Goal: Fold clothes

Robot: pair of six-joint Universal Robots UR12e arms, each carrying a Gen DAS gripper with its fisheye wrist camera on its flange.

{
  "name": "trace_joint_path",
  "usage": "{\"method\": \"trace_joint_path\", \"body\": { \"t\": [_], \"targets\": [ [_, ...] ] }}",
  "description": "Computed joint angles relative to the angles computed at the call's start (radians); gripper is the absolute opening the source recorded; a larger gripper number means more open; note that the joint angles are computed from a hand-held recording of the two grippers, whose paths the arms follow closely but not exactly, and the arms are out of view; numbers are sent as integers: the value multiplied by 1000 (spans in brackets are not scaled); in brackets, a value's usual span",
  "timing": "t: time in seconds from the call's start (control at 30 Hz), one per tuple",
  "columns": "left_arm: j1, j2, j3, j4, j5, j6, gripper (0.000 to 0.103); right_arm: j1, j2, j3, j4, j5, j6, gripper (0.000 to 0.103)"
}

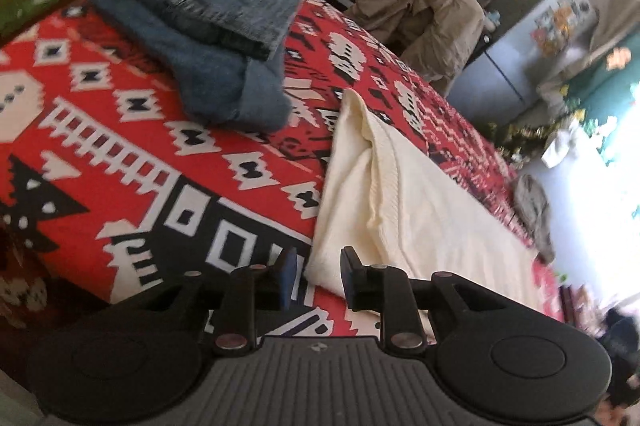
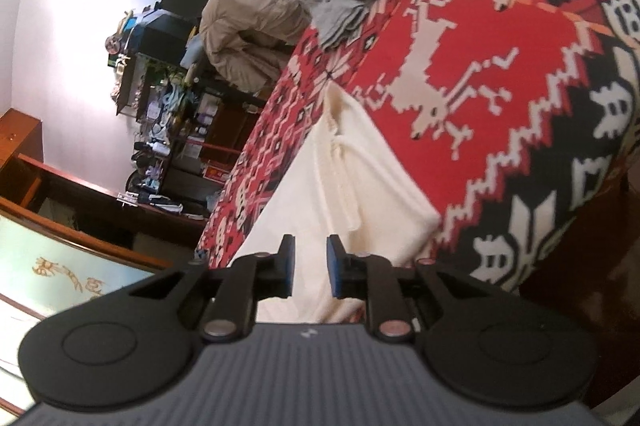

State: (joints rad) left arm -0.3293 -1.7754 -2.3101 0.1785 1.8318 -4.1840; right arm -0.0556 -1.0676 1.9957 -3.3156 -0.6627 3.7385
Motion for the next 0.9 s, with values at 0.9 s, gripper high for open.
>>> {"method": "trace_joint_path", "body": {
  "t": [0.9],
  "targets": [
    [-195,-232,440,-151,96,763,0,-18,-71,24,26,94,-95,26]
  ]
}}
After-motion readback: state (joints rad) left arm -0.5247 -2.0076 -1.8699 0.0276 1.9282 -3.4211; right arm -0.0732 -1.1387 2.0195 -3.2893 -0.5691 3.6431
